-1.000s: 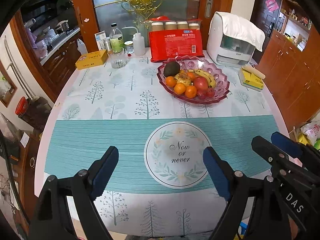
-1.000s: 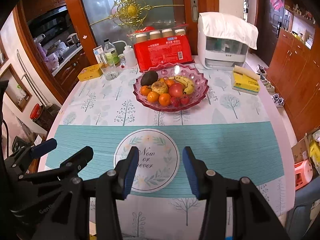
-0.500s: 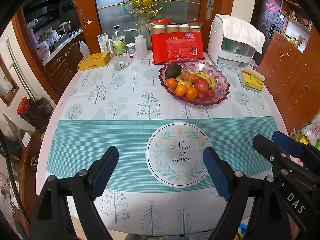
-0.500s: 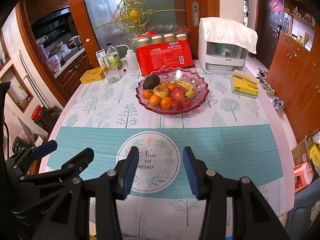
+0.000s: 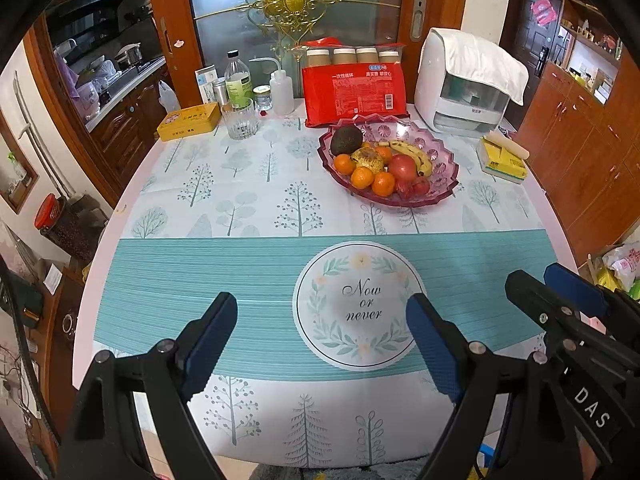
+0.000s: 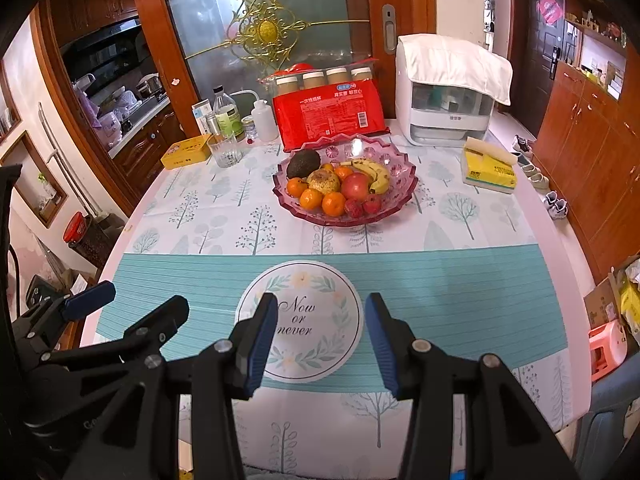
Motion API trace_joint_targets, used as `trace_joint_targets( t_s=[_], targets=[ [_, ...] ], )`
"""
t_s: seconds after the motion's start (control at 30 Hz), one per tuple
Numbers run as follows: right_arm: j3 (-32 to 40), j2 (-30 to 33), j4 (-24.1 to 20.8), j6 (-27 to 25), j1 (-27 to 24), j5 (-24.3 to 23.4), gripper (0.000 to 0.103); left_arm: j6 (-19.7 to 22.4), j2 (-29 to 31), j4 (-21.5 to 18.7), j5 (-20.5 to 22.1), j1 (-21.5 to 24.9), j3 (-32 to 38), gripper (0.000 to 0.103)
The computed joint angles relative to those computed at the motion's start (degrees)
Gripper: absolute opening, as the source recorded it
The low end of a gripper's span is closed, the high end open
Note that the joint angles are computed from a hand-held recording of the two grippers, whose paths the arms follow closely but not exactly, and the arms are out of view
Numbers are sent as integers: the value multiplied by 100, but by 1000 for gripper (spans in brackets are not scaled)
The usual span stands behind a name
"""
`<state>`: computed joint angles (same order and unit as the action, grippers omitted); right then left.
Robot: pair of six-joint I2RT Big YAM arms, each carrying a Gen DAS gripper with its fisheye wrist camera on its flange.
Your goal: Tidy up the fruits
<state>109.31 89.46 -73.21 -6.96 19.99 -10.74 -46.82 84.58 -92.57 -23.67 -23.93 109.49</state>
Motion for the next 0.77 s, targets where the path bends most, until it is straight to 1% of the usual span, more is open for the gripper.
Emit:
trace_joint_targets(
  t_s=[0.2,0.6,0.77],
  targets=[
    [-93,-78,-15,67,5,-6,46,-15,-28,-79,-113,-83,-19,86],
    [-86,-69,-23,51,-10,-29,46,-3,-23,-69,-104,-77,-26,86],
    [-145,-89,-22,55,-27,-32,46,9,-48,-134,-116,-73,-49,86]
  ],
)
